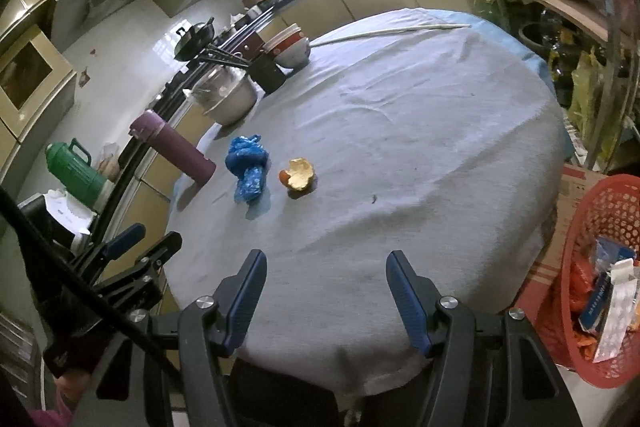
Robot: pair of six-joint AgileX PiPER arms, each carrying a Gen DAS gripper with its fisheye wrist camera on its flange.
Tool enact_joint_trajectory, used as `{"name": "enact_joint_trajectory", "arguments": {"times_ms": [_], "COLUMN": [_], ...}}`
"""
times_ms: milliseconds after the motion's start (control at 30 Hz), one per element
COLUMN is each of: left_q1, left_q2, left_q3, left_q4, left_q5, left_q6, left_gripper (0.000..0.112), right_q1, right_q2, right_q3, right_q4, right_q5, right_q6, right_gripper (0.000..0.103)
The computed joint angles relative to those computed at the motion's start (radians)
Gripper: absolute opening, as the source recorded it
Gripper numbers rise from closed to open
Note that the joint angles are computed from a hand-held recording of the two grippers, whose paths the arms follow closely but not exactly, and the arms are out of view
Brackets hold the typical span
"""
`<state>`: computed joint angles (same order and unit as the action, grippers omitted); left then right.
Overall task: Collect trash
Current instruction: 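Move both tools back over the table toward the blue bag and orange peel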
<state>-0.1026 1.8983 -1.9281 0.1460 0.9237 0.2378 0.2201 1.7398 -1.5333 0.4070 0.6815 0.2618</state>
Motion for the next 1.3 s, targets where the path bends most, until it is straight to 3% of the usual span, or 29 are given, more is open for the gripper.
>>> {"name": "enact_joint_trajectory", "arguments": {"times_ms": [933,1100,1300], "left_q1": [0.012,0.042,0.103], "left_q2": [0.101,0.14,0.237], "left_q3": [-0.126,-0.176,-0.322], "left_q4": [-0.005,-0.021,-0.051], "left_q5": [0.066,0.095,0.188], "left_q6": [0.0,0.003,0.0], "left_gripper": [0.064,0.064,0.064], "right_q1": [0.0,0.012,0.032], "right_q2": [0.098,0.142,0.242], "right_q3": [-0.11,-0.175,-0.323], "right_q4": [0.015,0.008,0.004], "right_q5": [0.054,0.086,0.149], "right_q6": [-0.005,-0.002,0.005], "right_gripper": [0.066,0.066,0.066]}}
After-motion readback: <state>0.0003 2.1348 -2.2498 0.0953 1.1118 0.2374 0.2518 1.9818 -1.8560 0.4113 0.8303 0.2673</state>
